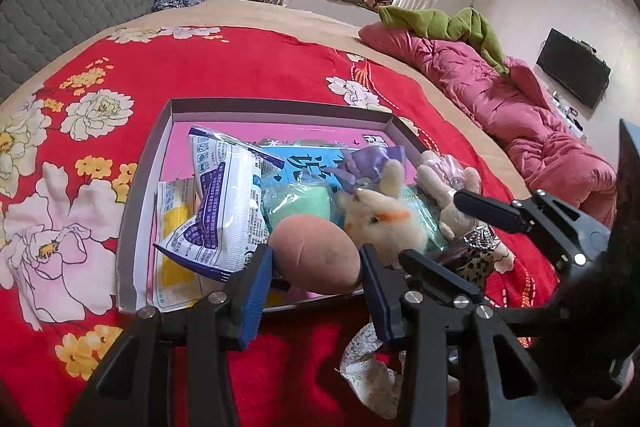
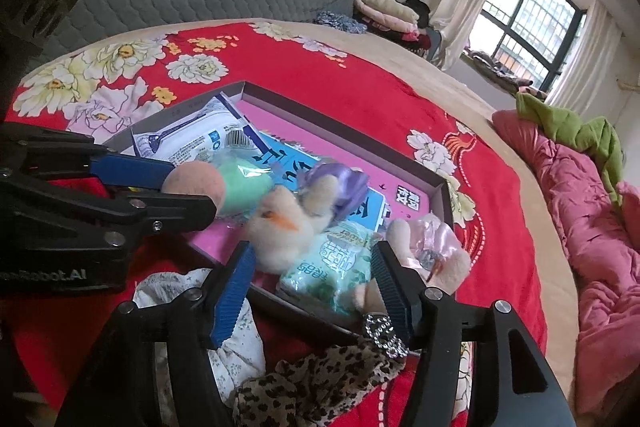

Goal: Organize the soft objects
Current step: 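Lower and release peach ball into box with left tool while right tool releases cat plush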

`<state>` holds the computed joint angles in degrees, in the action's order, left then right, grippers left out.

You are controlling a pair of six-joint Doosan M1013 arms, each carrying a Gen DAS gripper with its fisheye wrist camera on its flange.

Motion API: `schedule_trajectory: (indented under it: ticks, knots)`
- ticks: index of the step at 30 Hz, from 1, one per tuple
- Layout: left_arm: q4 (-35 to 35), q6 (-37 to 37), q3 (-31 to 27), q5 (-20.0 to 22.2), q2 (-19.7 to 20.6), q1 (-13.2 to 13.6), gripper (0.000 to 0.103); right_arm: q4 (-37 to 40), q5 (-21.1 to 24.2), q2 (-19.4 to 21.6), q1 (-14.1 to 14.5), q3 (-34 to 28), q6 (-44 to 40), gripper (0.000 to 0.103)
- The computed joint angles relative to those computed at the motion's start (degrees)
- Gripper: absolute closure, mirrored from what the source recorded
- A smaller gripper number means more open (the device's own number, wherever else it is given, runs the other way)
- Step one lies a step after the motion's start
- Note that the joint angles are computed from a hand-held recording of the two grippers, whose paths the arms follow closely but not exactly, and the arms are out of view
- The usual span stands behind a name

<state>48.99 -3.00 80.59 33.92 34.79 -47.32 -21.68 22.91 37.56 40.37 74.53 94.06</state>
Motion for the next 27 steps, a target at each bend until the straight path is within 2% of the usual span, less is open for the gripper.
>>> schedule_trajectory:
  ticks: [3, 10, 12, 18, 27]
  knots:
    - [-0.54, 0.89, -0.26, 0.14, 0.18, 0.05, 0.059, -1.91, -0.48, -0.6, 0.03, 0.73, 2.17, 0.04]
    - [-1.3, 2.2, -1.05, 1.33, 0.71, -0.16, 0.058, 0.58, -1.67, -1.83, -0.75, 1.79, 3.84, 0.04]
    - [-1.44, 2.95, -1.4, 1.76, 0.89, -0.3, 0.055, 0.83, -1.85, -2.0, -0.9, 1.92, 4.44, 0.04]
    - [0.54, 1.05, -0.86, 0.92, 0.54, -0.48, 0.05, -0.81, -2.29, -2.3, -1.0, 2.27, 6.8, 0.04]
    - [2.47, -1.02, -0.36, 1.48, 0.04, -0.72, 0.048, -3.29, -2.41, -2.54, -0.92, 2.5, 9.83, 0.04]
